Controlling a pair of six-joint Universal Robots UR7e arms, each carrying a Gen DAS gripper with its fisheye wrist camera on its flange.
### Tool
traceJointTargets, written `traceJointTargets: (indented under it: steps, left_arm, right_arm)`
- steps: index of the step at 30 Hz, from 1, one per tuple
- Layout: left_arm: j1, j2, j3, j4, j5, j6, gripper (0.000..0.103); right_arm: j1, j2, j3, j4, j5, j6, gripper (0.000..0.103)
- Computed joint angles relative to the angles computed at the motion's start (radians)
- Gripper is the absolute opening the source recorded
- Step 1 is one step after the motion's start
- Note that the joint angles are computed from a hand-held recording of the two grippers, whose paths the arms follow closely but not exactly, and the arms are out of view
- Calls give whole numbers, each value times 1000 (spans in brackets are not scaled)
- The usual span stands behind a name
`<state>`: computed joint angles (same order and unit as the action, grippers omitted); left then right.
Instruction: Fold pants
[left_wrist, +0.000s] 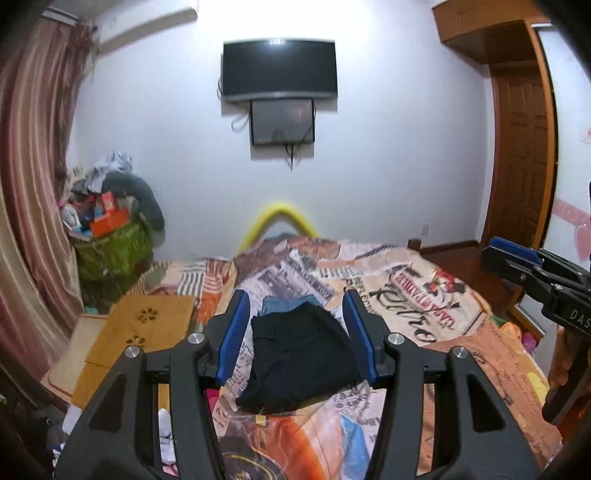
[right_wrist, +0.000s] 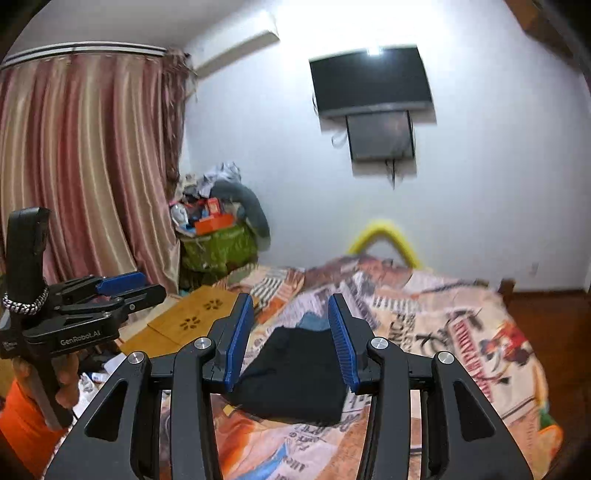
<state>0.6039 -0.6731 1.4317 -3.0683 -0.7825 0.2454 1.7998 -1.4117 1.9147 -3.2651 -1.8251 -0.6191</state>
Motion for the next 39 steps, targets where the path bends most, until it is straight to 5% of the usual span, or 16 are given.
traceJointTargets:
  steps: [11, 15, 16, 18, 21, 26, 39]
  left_arm:
    - [-157, -151, 298, -254, 110, -25, 52]
    - [-191, -170, 353, -305, 150, -28, 66]
    - [-197, -174, 367, -322, 152, -30, 68]
    - [-208, -180, 387, -351, 158, -28, 82]
    - [-226, -180, 411, -413, 183, -1, 99]
    - [-241, -187, 434, -437, 194, 14, 102]
    - [-250, -191, 456, -447, 193, 15, 102]
  right_arm:
    - [98, -115, 186, -141, 7, -17, 39]
    - [118, -122, 223, -183, -8, -12, 40]
    - [125, -121, 230, -200, -19, -14, 44]
    - [138, -115, 245, -255, -40, -24, 71]
    - [151, -105, 249, -293, -70, -39, 77]
    - [169, -89, 257, -354, -118, -47, 101]
    - [171, -88, 267, -358, -157, -29, 103]
